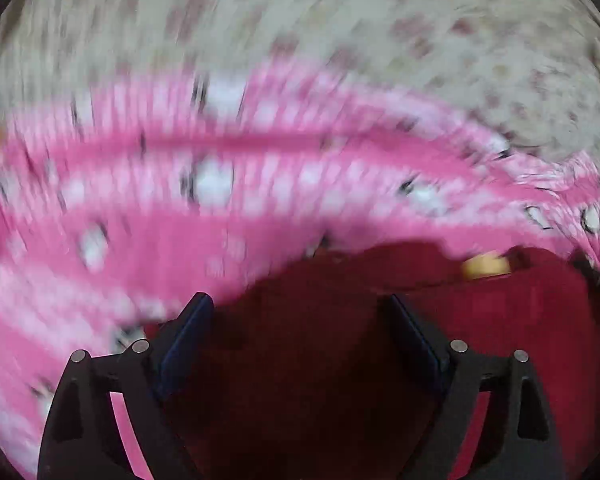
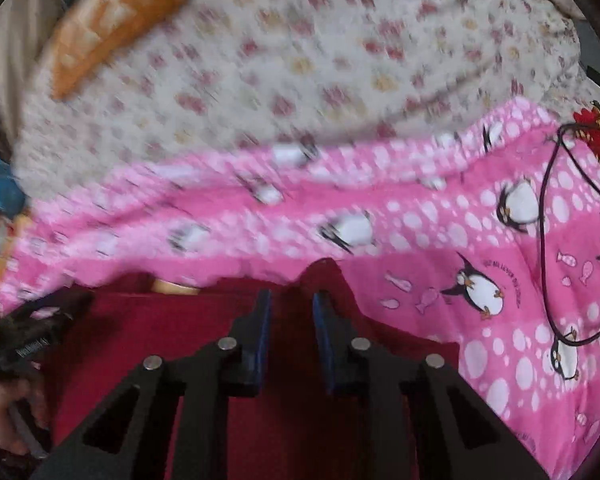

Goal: Fold small clothes
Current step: 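Lower the hem onto the collar and open both tools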

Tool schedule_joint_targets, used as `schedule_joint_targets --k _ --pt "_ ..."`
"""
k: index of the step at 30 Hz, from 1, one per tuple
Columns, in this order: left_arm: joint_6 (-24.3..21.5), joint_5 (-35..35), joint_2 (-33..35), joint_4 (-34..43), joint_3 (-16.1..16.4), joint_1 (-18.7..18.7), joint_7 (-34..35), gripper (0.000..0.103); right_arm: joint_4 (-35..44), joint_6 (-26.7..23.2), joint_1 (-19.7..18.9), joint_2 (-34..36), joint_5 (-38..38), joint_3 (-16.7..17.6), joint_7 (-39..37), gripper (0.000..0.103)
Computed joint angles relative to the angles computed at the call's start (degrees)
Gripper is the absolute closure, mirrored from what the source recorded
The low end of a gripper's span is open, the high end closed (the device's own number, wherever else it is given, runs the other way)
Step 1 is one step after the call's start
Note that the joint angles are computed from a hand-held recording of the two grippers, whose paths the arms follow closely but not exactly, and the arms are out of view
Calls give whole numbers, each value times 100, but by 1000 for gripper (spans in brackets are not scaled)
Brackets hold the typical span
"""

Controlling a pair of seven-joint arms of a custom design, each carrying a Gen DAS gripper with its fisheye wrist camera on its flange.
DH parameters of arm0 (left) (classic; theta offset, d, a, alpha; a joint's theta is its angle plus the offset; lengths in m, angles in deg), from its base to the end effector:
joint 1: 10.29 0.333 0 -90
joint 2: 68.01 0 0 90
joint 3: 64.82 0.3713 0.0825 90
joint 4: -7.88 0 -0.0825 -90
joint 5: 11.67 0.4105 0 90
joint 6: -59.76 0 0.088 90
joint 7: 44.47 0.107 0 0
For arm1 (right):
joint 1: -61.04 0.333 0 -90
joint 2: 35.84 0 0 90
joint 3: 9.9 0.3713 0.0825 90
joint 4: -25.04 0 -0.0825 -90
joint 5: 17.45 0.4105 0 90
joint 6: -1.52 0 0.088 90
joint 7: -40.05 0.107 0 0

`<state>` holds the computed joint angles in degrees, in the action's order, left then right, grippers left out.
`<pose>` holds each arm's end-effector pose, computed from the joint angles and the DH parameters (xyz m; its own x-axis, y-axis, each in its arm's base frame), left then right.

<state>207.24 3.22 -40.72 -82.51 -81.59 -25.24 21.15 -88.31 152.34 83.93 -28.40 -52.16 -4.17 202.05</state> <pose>0.6763 -0.3733 0.4708 -0.2687 -0.9557 0.1201 -0.8444 0.1737 -0.5067 0.5670 0.3223 0.4994 -0.2311 -0.9505 -0.2077 -0.7605 0.3096 -0.5708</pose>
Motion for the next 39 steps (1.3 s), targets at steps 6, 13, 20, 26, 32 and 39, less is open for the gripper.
schedule_joint_targets --k 6,13,20,26,32,39 --pt "90 -34 3 -28 -17 43 11 24 296 -352 -78 395 582 35 -774 83" --pt "110 -509 45 6 -286 285 538 20 -178 695 -242 214 895 15 -847 67" --pt "1483 334 -565 -755 226 -58 -585 35 63 219 250 -137 -1179 -166 956 68" --pt "820 743 -306 -453 -60 -324 159 35 873 -759 369 621 -24 276 -942 50" --pt "382 200 5 -99 -254 -157 371 27 829 -863 566 736 -123 84 -803 45" --pt "824 -41 -261 -559 -348 -28 570 28 508 -317 592 564 -432 -14 -291 49"
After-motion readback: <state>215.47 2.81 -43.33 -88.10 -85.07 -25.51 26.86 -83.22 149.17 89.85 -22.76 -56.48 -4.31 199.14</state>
